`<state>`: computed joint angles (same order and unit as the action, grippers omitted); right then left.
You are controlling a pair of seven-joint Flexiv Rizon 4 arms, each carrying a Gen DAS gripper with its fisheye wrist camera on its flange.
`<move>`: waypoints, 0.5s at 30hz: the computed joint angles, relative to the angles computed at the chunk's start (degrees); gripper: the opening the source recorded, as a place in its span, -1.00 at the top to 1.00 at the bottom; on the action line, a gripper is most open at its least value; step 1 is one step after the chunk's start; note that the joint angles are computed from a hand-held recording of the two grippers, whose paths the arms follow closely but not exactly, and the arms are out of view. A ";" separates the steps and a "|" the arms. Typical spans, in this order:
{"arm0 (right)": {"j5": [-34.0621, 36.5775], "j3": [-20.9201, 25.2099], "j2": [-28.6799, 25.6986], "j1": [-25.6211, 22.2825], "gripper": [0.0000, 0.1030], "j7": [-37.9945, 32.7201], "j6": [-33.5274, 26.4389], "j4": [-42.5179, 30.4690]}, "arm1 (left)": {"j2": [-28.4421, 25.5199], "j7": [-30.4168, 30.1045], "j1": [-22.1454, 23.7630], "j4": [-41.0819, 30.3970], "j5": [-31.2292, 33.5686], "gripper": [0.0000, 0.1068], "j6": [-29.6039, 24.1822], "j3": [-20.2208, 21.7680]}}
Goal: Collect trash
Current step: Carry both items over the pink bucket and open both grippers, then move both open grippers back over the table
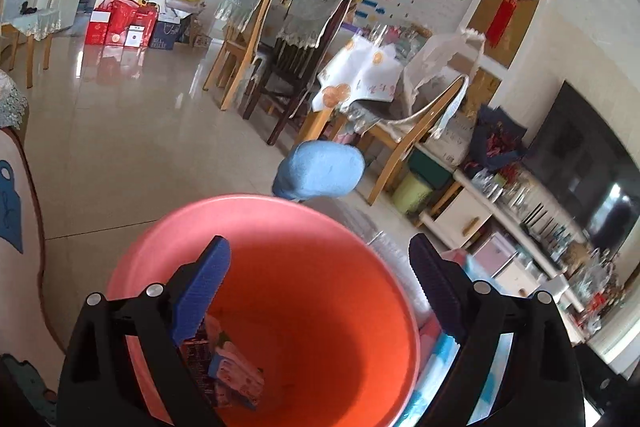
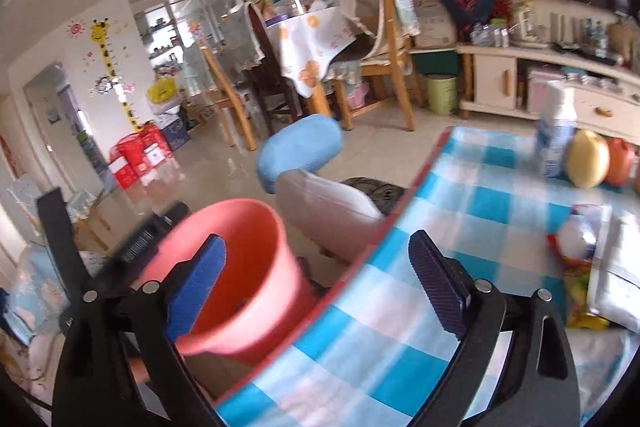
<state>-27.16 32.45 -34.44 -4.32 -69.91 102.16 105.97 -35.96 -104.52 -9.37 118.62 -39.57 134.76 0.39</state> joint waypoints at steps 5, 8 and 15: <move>2.78 -13.18 5.83 6.83 -0.91 -1.86 7.67 7.60 | -1.63 5.39 -3.63 -2.63 -1.39 -0.77 3.97 0.92; 2.05 -16.81 8.15 7.78 -0.92 -2.89 10.52 11.69 | -2.37 13.47 -6.66 -4.85 -3.71 -0.77 5.10 1.11; 10.98 -27.63 13.19 16.43 -0.92 -12.13 16.50 20.40 | -3.79 37.31 -13.90 -10.35 -15.00 -0.79 4.52 -1.09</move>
<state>-16.18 4.82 -21.24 12.11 -82.04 118.66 126.37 -39.75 -67.21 -23.27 108.27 -54.57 139.28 -0.70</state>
